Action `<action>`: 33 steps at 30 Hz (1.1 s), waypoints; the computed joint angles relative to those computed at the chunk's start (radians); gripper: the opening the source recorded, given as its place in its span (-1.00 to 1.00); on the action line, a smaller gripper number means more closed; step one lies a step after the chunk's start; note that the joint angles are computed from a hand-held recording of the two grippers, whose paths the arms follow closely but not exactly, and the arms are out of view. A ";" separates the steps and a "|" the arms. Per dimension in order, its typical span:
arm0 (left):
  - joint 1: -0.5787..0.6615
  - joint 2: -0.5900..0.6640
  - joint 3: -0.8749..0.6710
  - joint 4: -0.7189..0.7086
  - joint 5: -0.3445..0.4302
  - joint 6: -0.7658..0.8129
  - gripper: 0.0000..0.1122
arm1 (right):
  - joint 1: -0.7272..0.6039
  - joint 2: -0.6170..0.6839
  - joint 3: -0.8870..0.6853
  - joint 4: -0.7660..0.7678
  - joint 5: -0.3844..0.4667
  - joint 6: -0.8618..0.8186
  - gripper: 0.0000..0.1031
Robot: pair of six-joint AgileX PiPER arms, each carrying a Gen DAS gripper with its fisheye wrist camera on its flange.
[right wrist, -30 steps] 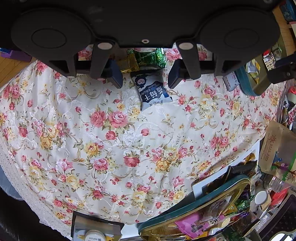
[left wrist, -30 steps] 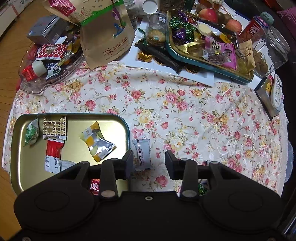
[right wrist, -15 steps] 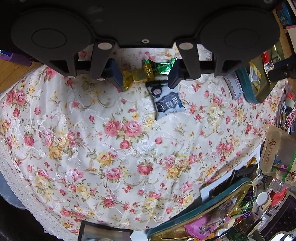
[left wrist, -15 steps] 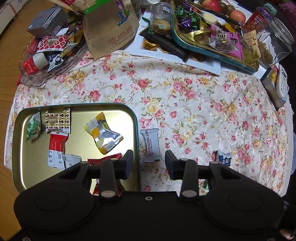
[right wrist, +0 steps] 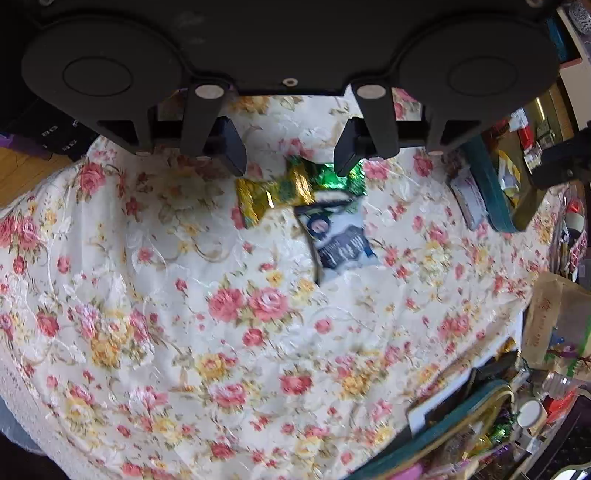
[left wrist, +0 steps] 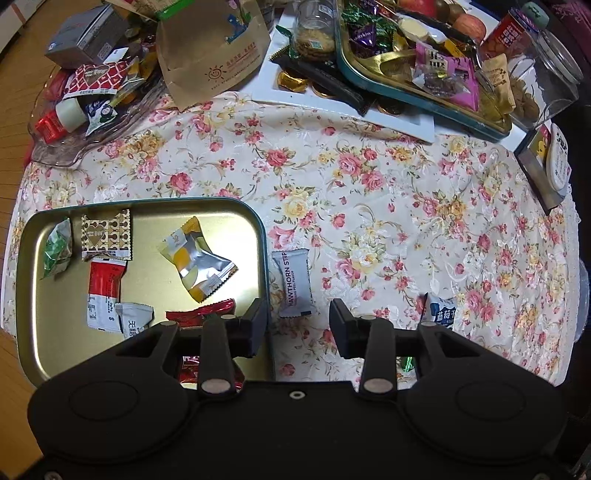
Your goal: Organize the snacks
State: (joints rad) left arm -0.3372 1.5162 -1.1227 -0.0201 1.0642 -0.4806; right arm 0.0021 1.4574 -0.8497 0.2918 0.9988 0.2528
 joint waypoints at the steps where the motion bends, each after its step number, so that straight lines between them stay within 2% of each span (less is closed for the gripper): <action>1: 0.007 -0.006 0.002 -0.001 0.001 0.002 -0.15 | 0.018 0.002 -0.015 -0.006 -0.008 0.024 0.08; 8: 0.077 -0.050 0.023 -0.030 0.001 0.033 -0.15 | 0.196 0.038 -0.089 -0.052 -0.112 0.157 0.08; 15: 0.174 -0.107 0.044 -0.068 0.003 0.092 -0.15 | 0.376 0.136 -0.166 -0.059 -0.225 0.211 0.08; 19: 0.246 -0.131 0.056 -0.097 0.011 0.135 -0.15 | 0.436 0.192 -0.205 -0.022 -0.266 0.204 0.08; 22: 0.294 -0.146 0.068 -0.120 0.014 0.167 -0.15 | 0.475 0.229 -0.233 -0.018 -0.281 0.212 0.07; 26: 0.339 -0.163 0.080 -0.146 0.020 0.208 -0.15 | 0.523 0.276 -0.260 -0.086 -0.294 0.275 0.07; 33: 0.367 -0.172 0.082 -0.169 0.024 0.242 -0.15 | 0.563 0.335 -0.299 -0.127 -0.288 0.306 0.06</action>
